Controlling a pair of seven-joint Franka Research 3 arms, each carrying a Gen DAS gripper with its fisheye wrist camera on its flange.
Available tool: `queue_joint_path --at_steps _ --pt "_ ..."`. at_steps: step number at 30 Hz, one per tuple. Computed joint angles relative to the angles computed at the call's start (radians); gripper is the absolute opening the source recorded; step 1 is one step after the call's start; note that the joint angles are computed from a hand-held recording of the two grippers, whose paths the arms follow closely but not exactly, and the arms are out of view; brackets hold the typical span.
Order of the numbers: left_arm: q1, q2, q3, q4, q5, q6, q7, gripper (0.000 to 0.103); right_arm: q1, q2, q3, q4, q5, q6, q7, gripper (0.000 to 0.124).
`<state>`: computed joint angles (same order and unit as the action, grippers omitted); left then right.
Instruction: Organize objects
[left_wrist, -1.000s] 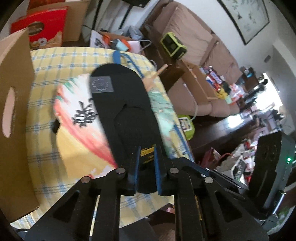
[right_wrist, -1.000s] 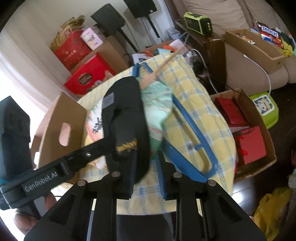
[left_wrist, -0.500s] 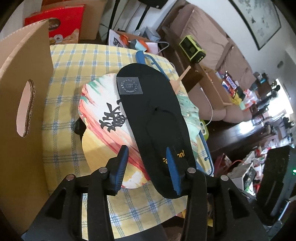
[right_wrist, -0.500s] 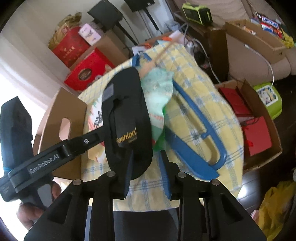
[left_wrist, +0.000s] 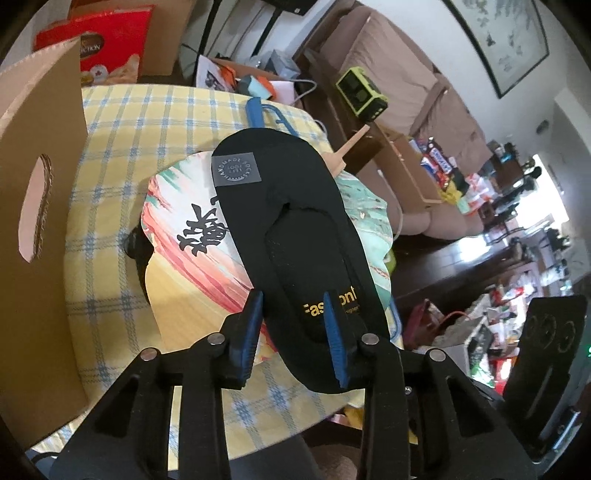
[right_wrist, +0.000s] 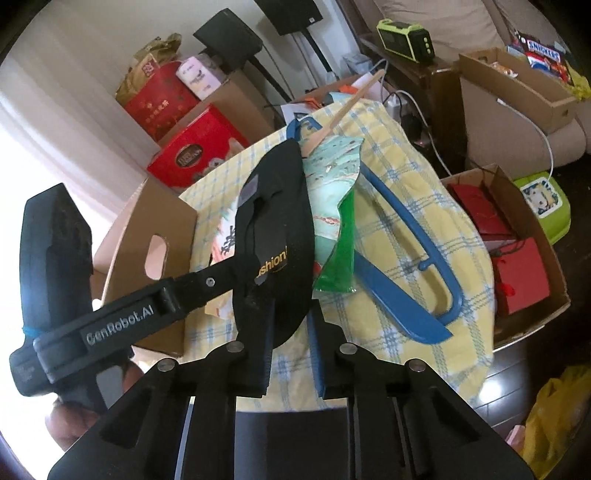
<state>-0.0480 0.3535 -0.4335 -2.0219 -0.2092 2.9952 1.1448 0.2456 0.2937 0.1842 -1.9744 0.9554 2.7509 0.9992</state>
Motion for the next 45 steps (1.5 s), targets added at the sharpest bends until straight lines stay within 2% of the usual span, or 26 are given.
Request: queue_joint_path --at_steps 2,3,7,10,17,19,21,23,25,27,29,31,33,36,37,38,40,43,45 --pt "0.049 0.002 -0.058 -0.006 -0.048 0.006 0.042 0.029 0.003 -0.015 -0.005 -0.014 -0.009 -0.004 0.017 0.016" --pt "0.054 0.002 -0.064 -0.007 -0.057 0.005 0.05 0.029 0.008 -0.019 -0.009 -0.02 -0.021 -0.007 0.029 0.016" --pt "0.05 0.01 -0.066 -0.004 -0.079 -0.016 0.063 0.03 0.014 -0.003 -0.029 -0.023 -0.082 -0.049 0.107 0.022" --pt "0.059 0.013 -0.082 -0.012 -0.108 -0.021 0.085 0.03 -0.009 0.011 -0.014 -0.022 -0.037 -0.078 0.09 0.022" --pt "0.077 -0.004 -0.111 -0.039 -0.169 -0.006 0.138 0.03 0.005 -0.034 -0.005 -0.059 -0.023 -0.035 0.052 0.02" --pt "0.111 -0.001 -0.15 -0.042 -0.217 -0.006 0.181 0.03 -0.002 -0.052 0.004 -0.07 0.028 -0.021 -0.003 0.016" --pt "0.192 0.012 -0.242 -0.049 -0.32 0.005 0.273 0.031 -0.004 -0.067 0.003 -0.076 0.074 -0.022 -0.04 0.015" --pt "0.256 0.023 -0.313 -0.054 -0.412 0.009 0.349 0.037 -0.01 -0.073 0.0 -0.071 0.124 -0.037 -0.08 0.012" --pt "0.289 0.031 -0.349 -0.052 -0.481 0.006 0.41 0.04 -0.01 -0.071 -0.008 -0.063 0.153 -0.057 -0.092 0.01" --pt "0.296 0.036 -0.359 -0.047 -0.531 0.007 0.45 0.045 -0.011 -0.071 -0.017 -0.057 0.17 -0.079 -0.099 0.01" --pt "0.329 0.05 -0.398 -0.041 -0.611 0.014 0.513 0.057 -0.013 -0.068 -0.023 -0.048 0.183 -0.103 -0.099 0.01" --pt "0.369 0.069 -0.446 -0.034 -0.699 0.027 0.589 0.06 -0.025 -0.064 -0.026 -0.038 0.22 -0.146 -0.109 0.01" --pt "0.375 0.076 -0.452 -0.024 -0.747 0.026 0.629 0.061 -0.038 -0.058 -0.031 -0.025 0.256 -0.194 -0.116 0.01" --pt "0.392 0.095 -0.476 -0.009 -0.837 0.029 0.709 0.059 -0.032 -0.06 -0.039 -0.026 0.254 -0.197 -0.118 0.01" --pt "0.393 0.099 -0.478 -0.004 -0.862 0.029 0.731 0.056 -0.03 -0.061 -0.04 -0.027 0.252 -0.2 -0.12 0.01" --pt "0.383 0.096 -0.467 -0.001 -0.875 0.026 0.738 0.045 -0.027 -0.061 -0.041 -0.028 0.248 -0.199 -0.118 0.01" --pt "0.354 0.087 -0.438 0.007 -0.887 0.015 0.748 0.036 -0.018 -0.062 -0.043 -0.03 0.229 -0.182 -0.108 0.01" --pt "0.284 0.045 -0.375 -0.001 -0.887 0.046 0.739 0.028 -0.001 -0.077 -0.038 -0.046 0.214 -0.12 -0.125 0.011" --pt "0.261 0.026 -0.36 -0.003 -0.921 0.071 0.766 0.026 0.002 -0.083 -0.034 -0.05 0.221 -0.105 -0.14 0.011"
